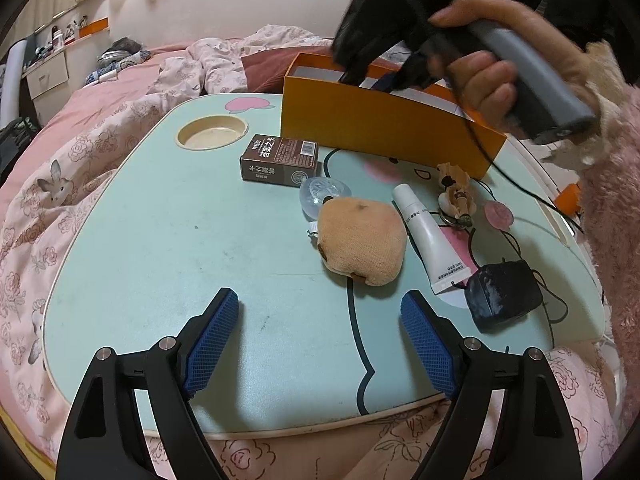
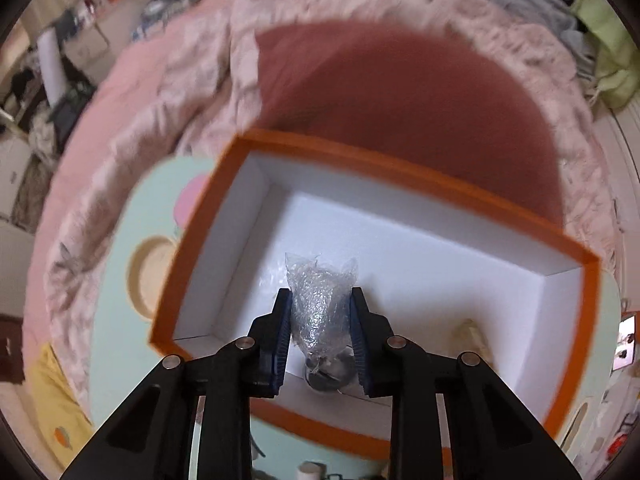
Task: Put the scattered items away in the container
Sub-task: 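Carry the plastic bag out and set it on the table, right tool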
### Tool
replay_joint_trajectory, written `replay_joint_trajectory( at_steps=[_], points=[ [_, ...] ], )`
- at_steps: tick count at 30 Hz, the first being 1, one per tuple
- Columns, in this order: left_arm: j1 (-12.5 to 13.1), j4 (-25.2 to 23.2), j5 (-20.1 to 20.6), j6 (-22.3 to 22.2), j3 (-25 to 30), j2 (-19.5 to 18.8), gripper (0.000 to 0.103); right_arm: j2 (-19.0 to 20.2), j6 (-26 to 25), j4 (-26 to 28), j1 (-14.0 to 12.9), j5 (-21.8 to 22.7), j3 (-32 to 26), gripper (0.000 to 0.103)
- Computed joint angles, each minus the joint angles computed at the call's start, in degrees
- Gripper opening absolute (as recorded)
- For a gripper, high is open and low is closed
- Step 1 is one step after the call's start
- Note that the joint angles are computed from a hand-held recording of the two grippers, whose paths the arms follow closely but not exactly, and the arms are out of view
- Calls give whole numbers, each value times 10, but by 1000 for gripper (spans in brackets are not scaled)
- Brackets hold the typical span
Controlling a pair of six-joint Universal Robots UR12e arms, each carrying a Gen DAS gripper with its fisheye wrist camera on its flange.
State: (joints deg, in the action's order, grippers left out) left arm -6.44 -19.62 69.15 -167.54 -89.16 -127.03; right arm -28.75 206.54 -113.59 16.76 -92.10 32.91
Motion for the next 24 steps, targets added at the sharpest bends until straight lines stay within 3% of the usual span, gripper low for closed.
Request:
replay_joint_trajectory(
  at_steps=[6,10,14,16,24],
  points=[
    [-1,0,3,2,0,0,84,-122,-24,-203,8,-56,213,26],
    [-2,0,6,6,0,0,86,-184,-48,-297,16,-60,331,26],
    [-5,0,15,11,1,-1,87,-211,-55,-305,21,-57,394,26],
    [-7,0,19,13,2,-2,88,-215,-50,-302,25,-77,413,26],
    [-8,-1,22,17,3,-2,89,-220,-28,-331,32,-97,443,29]
  ],
)
